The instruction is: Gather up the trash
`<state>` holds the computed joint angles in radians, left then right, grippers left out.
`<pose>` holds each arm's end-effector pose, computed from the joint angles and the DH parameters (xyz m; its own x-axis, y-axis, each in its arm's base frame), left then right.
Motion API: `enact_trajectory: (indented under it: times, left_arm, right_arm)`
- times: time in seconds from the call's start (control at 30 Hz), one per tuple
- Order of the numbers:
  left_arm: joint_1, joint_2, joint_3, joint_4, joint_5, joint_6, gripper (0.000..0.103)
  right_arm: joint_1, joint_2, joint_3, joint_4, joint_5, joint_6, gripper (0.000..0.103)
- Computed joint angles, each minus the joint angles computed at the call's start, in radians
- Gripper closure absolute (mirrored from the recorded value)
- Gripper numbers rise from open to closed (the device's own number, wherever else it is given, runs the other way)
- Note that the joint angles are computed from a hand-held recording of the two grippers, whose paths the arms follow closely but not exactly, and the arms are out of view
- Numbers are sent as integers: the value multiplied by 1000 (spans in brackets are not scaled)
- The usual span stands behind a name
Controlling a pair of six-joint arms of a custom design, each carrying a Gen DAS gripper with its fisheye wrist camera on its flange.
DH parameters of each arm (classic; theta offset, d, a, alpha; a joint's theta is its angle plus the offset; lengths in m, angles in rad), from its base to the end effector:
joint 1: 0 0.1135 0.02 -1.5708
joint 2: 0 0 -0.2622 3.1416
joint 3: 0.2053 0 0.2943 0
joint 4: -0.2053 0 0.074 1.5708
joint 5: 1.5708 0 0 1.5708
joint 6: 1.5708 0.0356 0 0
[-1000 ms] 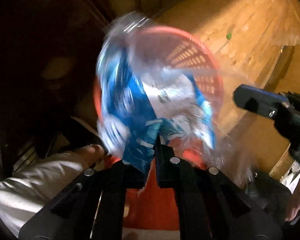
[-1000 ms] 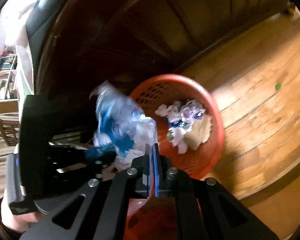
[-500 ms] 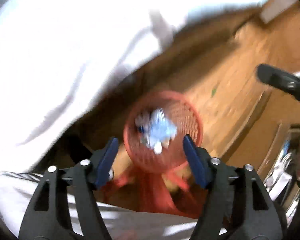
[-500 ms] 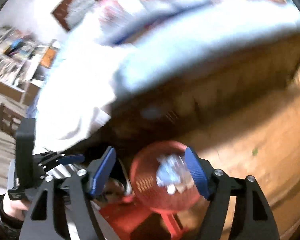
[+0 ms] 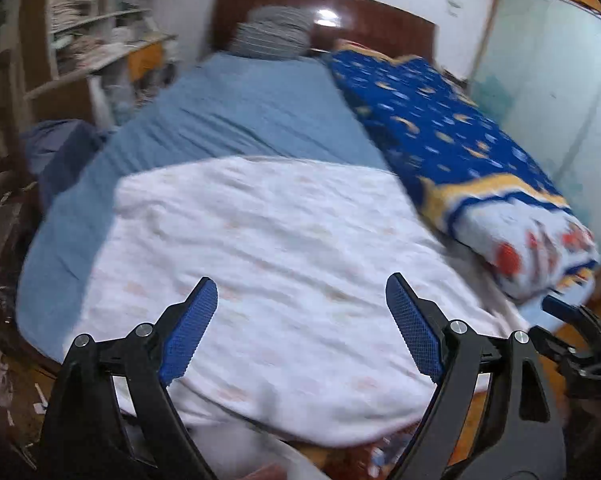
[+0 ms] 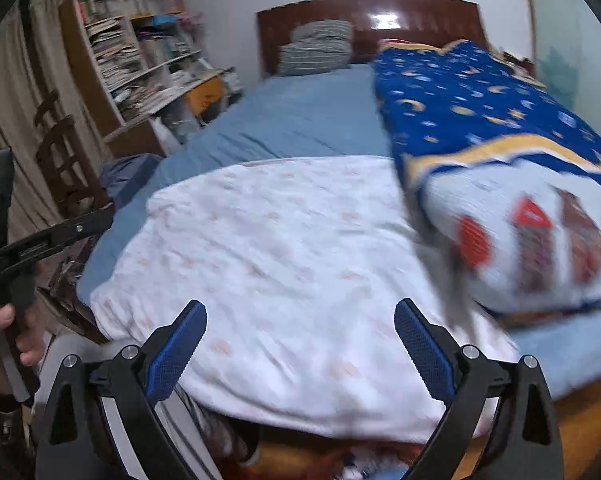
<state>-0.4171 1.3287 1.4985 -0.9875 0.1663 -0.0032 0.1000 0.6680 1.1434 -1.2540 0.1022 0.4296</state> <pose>0.2770 -0.1292 0.3963 -0.6686 0.2928 -0.6835 0.5009 0.8567 -0.1230 0.1205 0.0084 0.3843 -0.6465 0.3516 -0.6771 0.2665 0.9357 0.2314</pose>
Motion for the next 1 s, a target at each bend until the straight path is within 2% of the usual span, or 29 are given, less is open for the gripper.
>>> enact_trajectory:
  times: [0.17,0.33,0.5,0.8,1.0]
  left_arm:
    - [71,52,-65,114,5,38,17]
    - [134,49,-153,194,49,98,17]
    - [194,91,-164,232,89,128,15]
    - [186,138,-158,212,148,121,15]
    - [145,118,-184,216,140,118,15]
  right_arm:
    - [75,188,-19,184,46,45,9]
    - [117,214,-137,334,98,85,7]
    - [154,240,-228,442,170,144,7]
    - [173,267,-273,491,184,164,7]
    - [169,264,-286,494,168,174,7]
